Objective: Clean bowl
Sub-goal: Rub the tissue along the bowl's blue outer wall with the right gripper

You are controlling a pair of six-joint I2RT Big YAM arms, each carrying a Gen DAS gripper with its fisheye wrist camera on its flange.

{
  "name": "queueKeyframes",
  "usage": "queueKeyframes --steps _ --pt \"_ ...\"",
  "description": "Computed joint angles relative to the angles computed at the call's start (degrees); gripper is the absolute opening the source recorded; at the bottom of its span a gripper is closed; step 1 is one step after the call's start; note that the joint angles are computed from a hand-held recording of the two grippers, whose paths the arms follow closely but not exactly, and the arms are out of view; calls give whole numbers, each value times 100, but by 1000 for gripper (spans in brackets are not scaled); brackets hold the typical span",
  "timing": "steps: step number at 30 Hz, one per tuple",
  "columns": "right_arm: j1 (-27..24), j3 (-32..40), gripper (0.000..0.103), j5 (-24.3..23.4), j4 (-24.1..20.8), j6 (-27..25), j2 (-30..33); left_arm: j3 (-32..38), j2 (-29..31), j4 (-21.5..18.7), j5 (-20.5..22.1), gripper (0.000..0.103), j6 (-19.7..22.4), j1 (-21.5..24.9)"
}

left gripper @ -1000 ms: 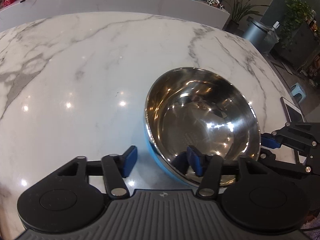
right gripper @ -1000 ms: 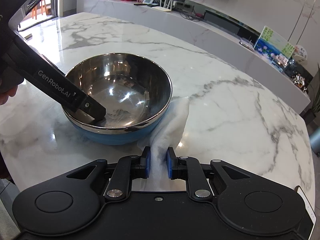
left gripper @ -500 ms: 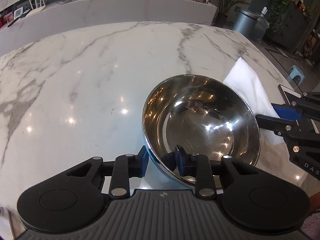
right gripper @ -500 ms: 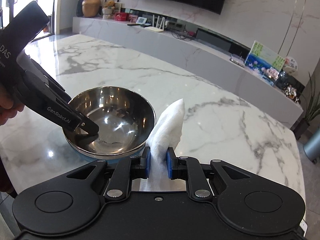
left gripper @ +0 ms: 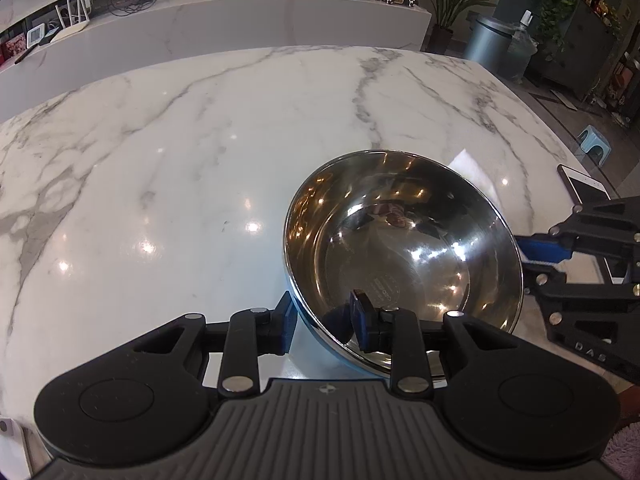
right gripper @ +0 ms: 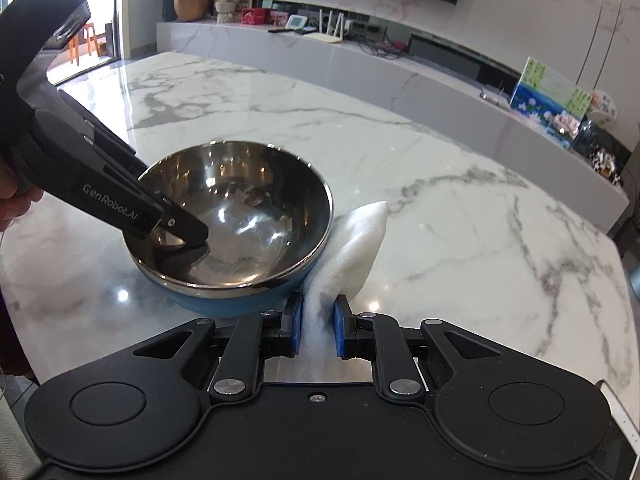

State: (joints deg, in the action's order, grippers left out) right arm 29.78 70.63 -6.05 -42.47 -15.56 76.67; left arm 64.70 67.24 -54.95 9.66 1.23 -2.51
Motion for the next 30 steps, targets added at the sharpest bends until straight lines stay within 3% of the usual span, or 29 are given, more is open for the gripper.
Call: queueKeyframes --steps 3,9,21,30 --pt "31 20 14 -3 -87 -8 51 -11 -16 -2 -11 28 -58 -8" --pt "59 38 14 -15 -142 -25 108 -13 8 -83 95 42 -285 -7" --pt "87 44 14 70 -172 -73 87 17 33 -126 63 41 -310 -37" --pt "-3 -32 14 84 184 41 -109 50 33 -84 -146 30 -144 -58"
